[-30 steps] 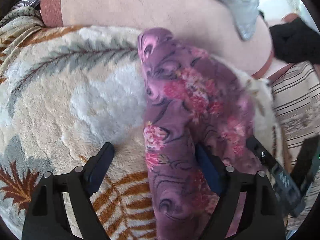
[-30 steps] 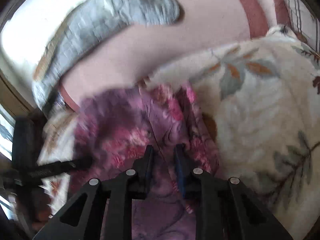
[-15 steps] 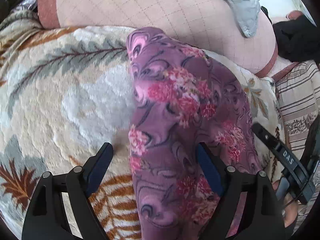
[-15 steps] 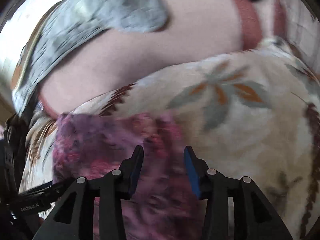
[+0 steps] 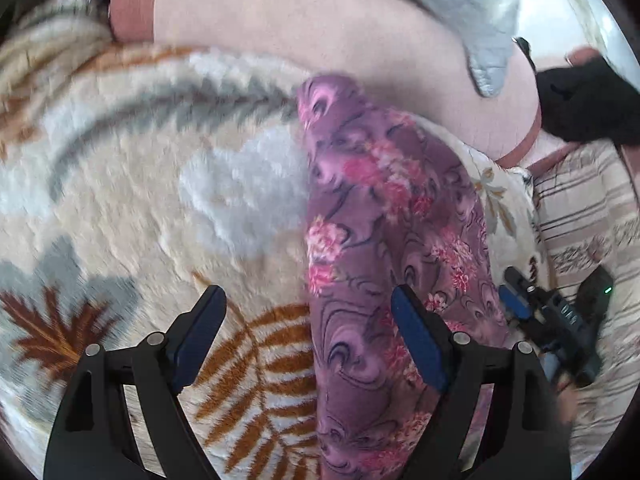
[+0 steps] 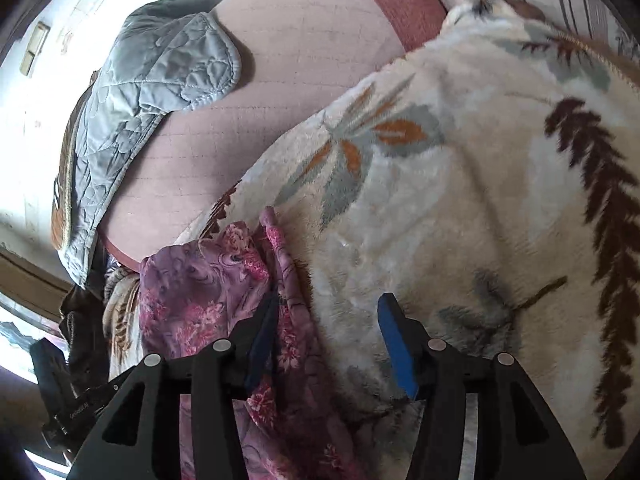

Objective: Fold small clothes

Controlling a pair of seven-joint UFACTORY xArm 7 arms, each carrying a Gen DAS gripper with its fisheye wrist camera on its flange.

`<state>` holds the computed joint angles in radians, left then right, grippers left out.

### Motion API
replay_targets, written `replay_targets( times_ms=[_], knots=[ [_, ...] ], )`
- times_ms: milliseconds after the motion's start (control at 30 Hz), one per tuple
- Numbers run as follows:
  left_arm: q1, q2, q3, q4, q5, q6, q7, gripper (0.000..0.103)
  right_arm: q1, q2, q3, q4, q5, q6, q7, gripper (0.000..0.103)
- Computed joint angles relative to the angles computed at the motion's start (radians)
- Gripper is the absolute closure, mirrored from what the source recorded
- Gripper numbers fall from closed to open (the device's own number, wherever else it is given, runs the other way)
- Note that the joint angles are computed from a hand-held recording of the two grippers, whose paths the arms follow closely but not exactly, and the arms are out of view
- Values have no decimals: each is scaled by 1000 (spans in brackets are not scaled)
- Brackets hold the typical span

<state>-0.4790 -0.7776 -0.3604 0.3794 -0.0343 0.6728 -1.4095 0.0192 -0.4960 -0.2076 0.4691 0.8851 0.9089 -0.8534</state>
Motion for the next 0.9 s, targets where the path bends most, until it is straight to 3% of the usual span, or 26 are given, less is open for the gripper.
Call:
replay_targets(
  times_ms=[100, 167, 233, 267, 300, 333, 367, 433, 467, 533, 667, 900],
  knots=[
    [-42, 56, 39, -29, -60, -129, 22, 18, 43, -29, 19, -26, 23, -5, -79, 29],
    [-21, 106, 7, 1, -36, -144, 15, 16, 84, -8, -13, -1, 12, 94, -103, 29],
    [-8, 158, -6, 35, -6, -166, 26, 16, 76, -19, 43, -10, 1, 83, -114, 29],
    [-10, 155, -12, 35, -2, -163, 18, 18, 81, -38, 75, -25, -14, 42, -115, 29],
    [-6, 142, -22, 37, 7, -153, 2, 33, 92, -67, 97, -48, -16, -7, -128, 30],
    [1, 144, -33, 46, 18, -146, -9, 42, 102, -85, 103, -61, -17, -36, -125, 35],
    [12, 160, -43, 66, 33, -123, -19, 49, 113, -101, 97, -71, -15, -49, -122, 54],
    [24, 161, -58, 78, 58, -113, -44, 62, 126, -149, 90, -97, -19, -82, -108, 72],
    [22, 156, -57, 81, 65, -103, -48, 69, 133, -178, 85, -112, -27, -93, -106, 77],
    [14, 136, -59, 97, 80, -60, -49, 75, 138, -279, 103, -166, -56, -133, -73, 79],
    [5, 108, -78, 147, 105, 44, -60, 78, 158, -429, 114, -225, -107, -171, 16, 80],
    [-27, 17, -114, 198, 96, 167, -104, 79, 145, -658, 65, -245, -263, -67, 174, 81]
  ],
)
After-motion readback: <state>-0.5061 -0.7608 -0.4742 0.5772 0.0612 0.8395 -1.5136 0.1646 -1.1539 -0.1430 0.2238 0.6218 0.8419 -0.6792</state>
